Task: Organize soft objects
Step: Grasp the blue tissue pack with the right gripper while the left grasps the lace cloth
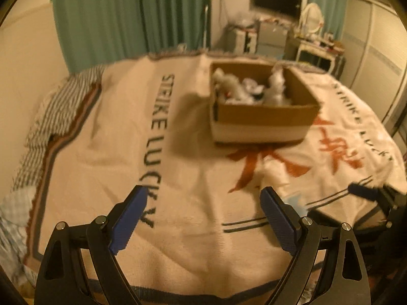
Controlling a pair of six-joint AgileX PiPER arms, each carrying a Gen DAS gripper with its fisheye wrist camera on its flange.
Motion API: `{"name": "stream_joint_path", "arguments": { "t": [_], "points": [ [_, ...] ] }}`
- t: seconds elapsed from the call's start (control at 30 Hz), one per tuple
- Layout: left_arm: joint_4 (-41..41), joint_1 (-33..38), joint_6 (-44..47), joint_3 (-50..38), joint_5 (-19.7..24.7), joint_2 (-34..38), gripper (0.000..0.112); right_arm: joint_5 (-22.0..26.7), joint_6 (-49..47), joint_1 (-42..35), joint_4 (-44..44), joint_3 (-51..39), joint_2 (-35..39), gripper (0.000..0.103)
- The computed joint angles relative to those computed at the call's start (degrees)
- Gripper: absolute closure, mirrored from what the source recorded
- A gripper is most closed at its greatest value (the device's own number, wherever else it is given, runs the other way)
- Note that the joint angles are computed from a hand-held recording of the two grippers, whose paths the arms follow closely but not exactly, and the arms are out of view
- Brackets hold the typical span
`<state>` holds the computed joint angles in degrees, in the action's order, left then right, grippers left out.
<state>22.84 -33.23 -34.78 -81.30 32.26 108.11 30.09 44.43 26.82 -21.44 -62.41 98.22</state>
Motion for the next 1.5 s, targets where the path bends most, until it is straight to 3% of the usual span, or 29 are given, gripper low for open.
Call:
{"name": "stream_joint_path", "arguments": {
  "t": [0.13, 0.3, 0.37, 0.43, 0.5, 0.7, 0.97, 1.1, 1.37, 1.5],
  "points": [
    [-0.7, 1.3, 2.2, -1.7, -0.7, 3.6, 0.021, -1.0, -6.4, -1.2, 6.7, -2.6, 7.2, 0.009],
    [-3.2, 1.5, 5.1, -3.2, -1.3, 6.3, 0.021, -0.7, -9.0, 0.4, 7.8, -5.9, 13.1, 0.017],
    [-4.9, 1.7, 7.1, -3.9, -1.2, 7.0, 0.021, -1.1, -9.1, 0.6, 7.9, -5.8, 14.1, 0.027],
    [-6.1, 1.7, 7.9, -4.6, -0.8, 7.5, 0.021, -1.1, -8.9, 0.3, 7.7, -5.5, 14.2, 0.047],
    [-7.6, 1.6, 8.9, -4.4, -1.2, 7.4, 0.021, -2.4, -9.5, -0.5, 8.9, -3.9, 12.7, 0.052],
    [-7.1, -0.6, 7.8, -4.9, -0.2, 7.3, 0.021, -5.5, -10.4, -3.8, 11.6, 1.3, 5.6, 0.053],
    [-3.3, -5.3, 3.9, -9.6, 3.6, 11.0, 0.021, -6.2, -7.9, -9.1, 5.1, 4.7, -0.5, 0.053],
    [0.9, -7.6, 1.4, -13.7, 6.3, 15.0, 0.021, -7.3, -10.4, -13.2, 6.6, 4.5, 0.0, 0.053],
    [-9.5, -6.6, 7.4, -24.5, 7.3, 23.3, 0.022, -10.4, -21.9, -19.2, 17.0, 3.2, 4.3, 0.053],
    [-9.4, -6.5, 6.6, -30.5, 9.5, 27.5, 0.028, -10.7, -26.5, -20.4, 21.3, 1.8, 6.7, 0.053]
  ]
}}
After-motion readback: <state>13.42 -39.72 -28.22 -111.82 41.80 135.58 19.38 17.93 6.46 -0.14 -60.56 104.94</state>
